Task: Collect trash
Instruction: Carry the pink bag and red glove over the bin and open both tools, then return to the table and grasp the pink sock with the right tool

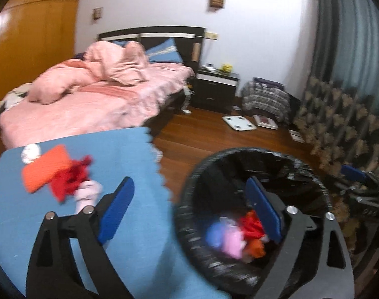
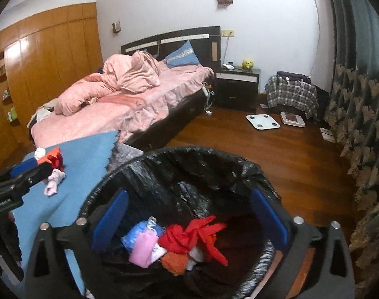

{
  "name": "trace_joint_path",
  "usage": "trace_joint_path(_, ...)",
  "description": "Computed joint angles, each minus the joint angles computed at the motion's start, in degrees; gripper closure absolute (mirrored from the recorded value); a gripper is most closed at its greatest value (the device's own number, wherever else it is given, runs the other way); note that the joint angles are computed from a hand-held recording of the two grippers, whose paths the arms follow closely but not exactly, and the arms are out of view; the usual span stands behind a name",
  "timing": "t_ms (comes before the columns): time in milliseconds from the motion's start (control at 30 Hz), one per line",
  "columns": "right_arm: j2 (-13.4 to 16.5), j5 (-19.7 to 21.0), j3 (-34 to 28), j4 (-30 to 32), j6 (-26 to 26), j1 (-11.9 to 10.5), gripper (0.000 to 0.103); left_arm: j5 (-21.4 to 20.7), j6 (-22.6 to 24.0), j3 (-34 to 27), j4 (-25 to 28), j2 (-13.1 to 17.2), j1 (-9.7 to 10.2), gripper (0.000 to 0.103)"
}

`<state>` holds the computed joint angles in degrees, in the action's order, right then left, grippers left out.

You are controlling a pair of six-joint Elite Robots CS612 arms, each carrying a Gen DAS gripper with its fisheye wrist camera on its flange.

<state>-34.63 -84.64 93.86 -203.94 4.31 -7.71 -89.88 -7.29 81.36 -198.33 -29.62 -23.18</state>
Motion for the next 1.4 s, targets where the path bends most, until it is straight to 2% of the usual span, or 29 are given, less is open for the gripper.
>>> trace_joint_path(300, 1.0, 4.5, -3.6, 0.8, -1.0, 3.5, 0.006, 8.9, -3.4, 4.3, -1.6, -1.8, 3.4, 0.01)
trace_joint_path(533, 3.6, 7.4, -9.5, 3.6, -1.1, 7.2, 0.006, 14.0, -4.7, 5.6, -1.1, -1.9, 5.84, 0.01)
trace_joint_path(667, 5.7, 7.7, -13.4, 5.6, -1.1, 9.2, 0.006, 14.9, -5.5, 5.8, -0.8, -1.5, 7.1, 0.01)
trace_joint_path(1000, 11.5, 6.6, -24.2, 15.9, -3.5, 12.7, 0.006, 15.4, -6.8, 3.3, 2.7, 0.4, 9.36, 0.01)
trace_joint_path(1167, 13.9, 6.1, -28.5, 20.4, -4.6, 13.6, 0.007, 15.2, -8.0, 1.6, 4.7, 1.4, 10.2, 0.01)
trace_joint_path(1400, 15.9, 6.1, -32.3, 24.9, -5.6, 14.3, 0.015, 14.8, -9.2, 0.2, 6.5, 2.3, 10.68, 0.01)
